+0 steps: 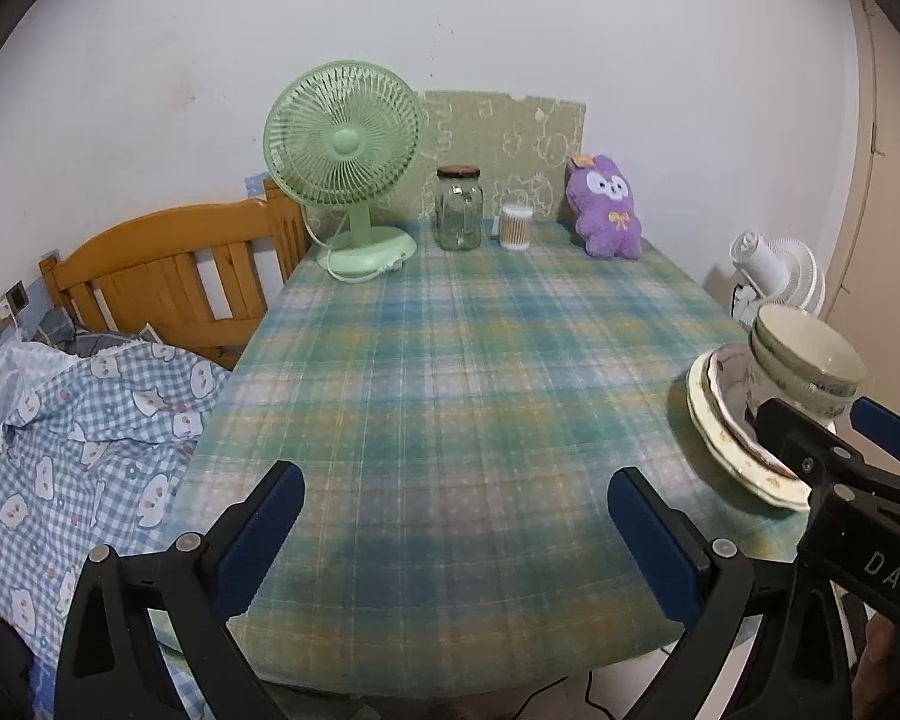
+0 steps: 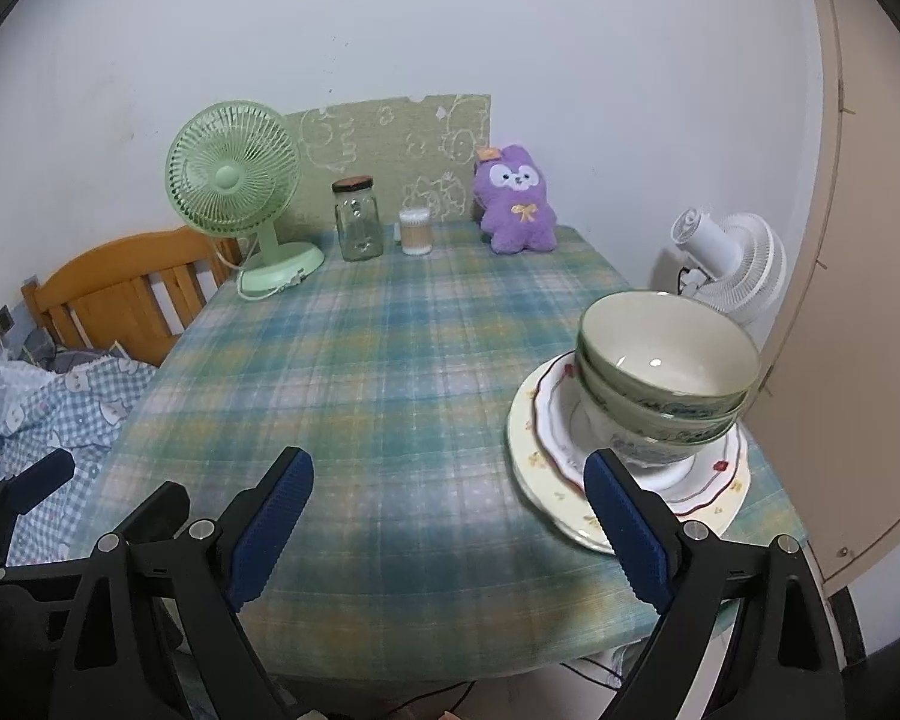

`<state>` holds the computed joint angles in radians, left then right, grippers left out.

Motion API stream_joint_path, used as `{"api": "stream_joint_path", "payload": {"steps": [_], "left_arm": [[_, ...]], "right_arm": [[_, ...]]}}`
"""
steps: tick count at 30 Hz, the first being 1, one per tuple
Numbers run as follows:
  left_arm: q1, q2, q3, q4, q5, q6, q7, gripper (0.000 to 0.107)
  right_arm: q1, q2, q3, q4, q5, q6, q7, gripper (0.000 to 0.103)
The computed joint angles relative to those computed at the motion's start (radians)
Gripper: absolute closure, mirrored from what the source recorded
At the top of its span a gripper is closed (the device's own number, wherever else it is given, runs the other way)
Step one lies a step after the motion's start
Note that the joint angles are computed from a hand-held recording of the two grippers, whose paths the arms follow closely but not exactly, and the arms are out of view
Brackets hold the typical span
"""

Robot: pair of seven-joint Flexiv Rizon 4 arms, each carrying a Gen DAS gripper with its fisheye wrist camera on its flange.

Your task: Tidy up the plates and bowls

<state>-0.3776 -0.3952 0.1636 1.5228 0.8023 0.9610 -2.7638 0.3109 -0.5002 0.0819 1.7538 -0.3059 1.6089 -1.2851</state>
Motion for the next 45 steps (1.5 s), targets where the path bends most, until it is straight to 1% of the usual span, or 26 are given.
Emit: {"api": "stream_joint_path", "payload": {"steps": [4,8,13,17,22,26,31,45], "left_arm": [[-0.027,-0.002,0.01,-0.029,0.052,-0.028,-0.036,0.005],[-0.03,0.001,0.01,-0.041,0.085,-0.04,-0.058,0.004],[-0.016,-0.004,0.002,-0.05,0.083,-0.048,-0.067,0.004],[-0.011,-0.007,0.002,-0.052,0.072,-0.06,-0.078,0.004],[-0.002,-0.003,0.001,-0.042,0.057,-0.063,-0.091,0.004],[0.007,-0.001,-0.003,-0.035,0.039,-0.064,-0.084,0.004],[0.003,0.005,-0.001,-0.034,0.05,-0.064,-0.088,0.004],[0.009,0.003,-0.004,-0.035,0.049,-0.047,-0.073,0.004]], "right_arm": [[0.017,0.002,-0.033,0.005,0.004,0.044,0.014,0.004],[0.0,-0.008,-0.018,-0.013,0.007,0.058,0.012,0.004],[-0.019,-0.024,0.009,-0.036,0.005,0.066,-0.004,0.004],[-0.038,-0.036,0.037,-0.054,0.002,0.059,-0.024,0.004],[-0.048,-0.039,0.051,-0.061,0.008,0.049,-0.036,0.004],[-0.033,-0.04,0.031,-0.073,0.012,0.009,-0.025,0.004],[-0.039,-0.042,0.038,-0.08,0.021,-0.017,-0.024,0.004],[-0.039,-0.036,0.044,-0.076,0.028,-0.022,-0.048,0.004]]}}
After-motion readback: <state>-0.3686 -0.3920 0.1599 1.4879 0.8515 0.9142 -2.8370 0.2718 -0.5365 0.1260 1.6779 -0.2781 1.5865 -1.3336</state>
